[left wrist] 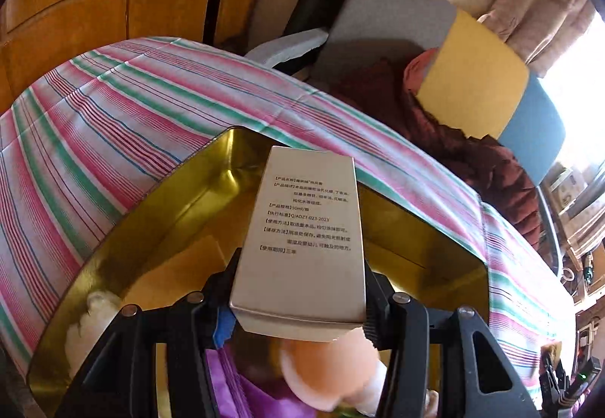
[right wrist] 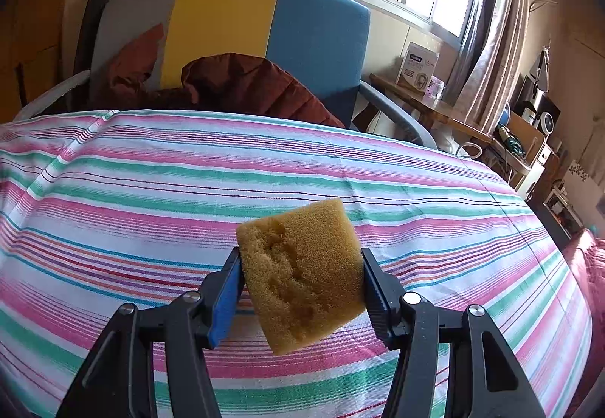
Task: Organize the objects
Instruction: 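Carry the white box with the left gripper into the tray and release it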
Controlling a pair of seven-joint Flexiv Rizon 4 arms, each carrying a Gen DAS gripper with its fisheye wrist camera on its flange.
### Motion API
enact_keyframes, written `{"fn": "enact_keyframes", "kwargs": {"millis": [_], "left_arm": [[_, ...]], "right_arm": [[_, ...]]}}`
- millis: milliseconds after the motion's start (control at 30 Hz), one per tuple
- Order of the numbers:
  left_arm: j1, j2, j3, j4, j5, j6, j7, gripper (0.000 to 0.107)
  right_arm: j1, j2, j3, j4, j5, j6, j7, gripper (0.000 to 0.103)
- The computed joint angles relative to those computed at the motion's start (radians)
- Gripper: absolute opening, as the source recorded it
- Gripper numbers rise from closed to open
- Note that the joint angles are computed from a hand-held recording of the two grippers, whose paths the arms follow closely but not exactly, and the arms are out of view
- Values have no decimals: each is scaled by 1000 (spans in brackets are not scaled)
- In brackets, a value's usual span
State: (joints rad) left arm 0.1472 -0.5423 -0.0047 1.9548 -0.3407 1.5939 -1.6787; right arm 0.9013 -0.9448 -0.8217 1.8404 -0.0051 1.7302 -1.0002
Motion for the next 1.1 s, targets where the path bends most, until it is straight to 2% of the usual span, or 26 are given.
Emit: {"fn": "enact_keyframes", "kwargs": {"millis": [67, 133, 200, 333, 500, 633, 767, 833, 1033, 1100], "left_arm": [[-27, -12, 43, -23, 9, -19, -10, 53], [-27, -25, 57, -49, 21, -50, 2, 53], [-60, -37, 108, -71, 41, -75, -12, 53], [-82, -49, 152, -94, 69, -100, -41, 53], [-36, -34, 95, -77, 85, -92, 5, 61], [31, -1, -5, -3, 56, -7, 47, 62], [245, 41, -282, 129, 27, 135, 93, 62], [318, 51, -368, 176, 63, 193, 73, 62], [441, 92, -489, 299, 224, 324, -22, 62], [474, 105, -513, 328, 275, 347, -55, 62]], "right_arm": [[-1, 2, 2, 1, 0, -2, 1, 59], [-2, 3, 4, 0, -1, -4, 1, 59], [-6, 4, 7, -2, -6, -8, 1, 59], [-2, 2, 2, -1, -12, -8, 2, 59], [-6, 5, 8, -4, -21, -17, -1, 59], [-1, 0, 1, -5, -25, -16, 1, 59], [7, -5, -8, -3, -23, -13, 0, 59], [11, -7, -13, -1, -21, -9, -1, 59], [35, -18, -35, 17, 9, 34, -24, 59], [20, -1, -9, 15, 7, 49, -60, 59]]}}
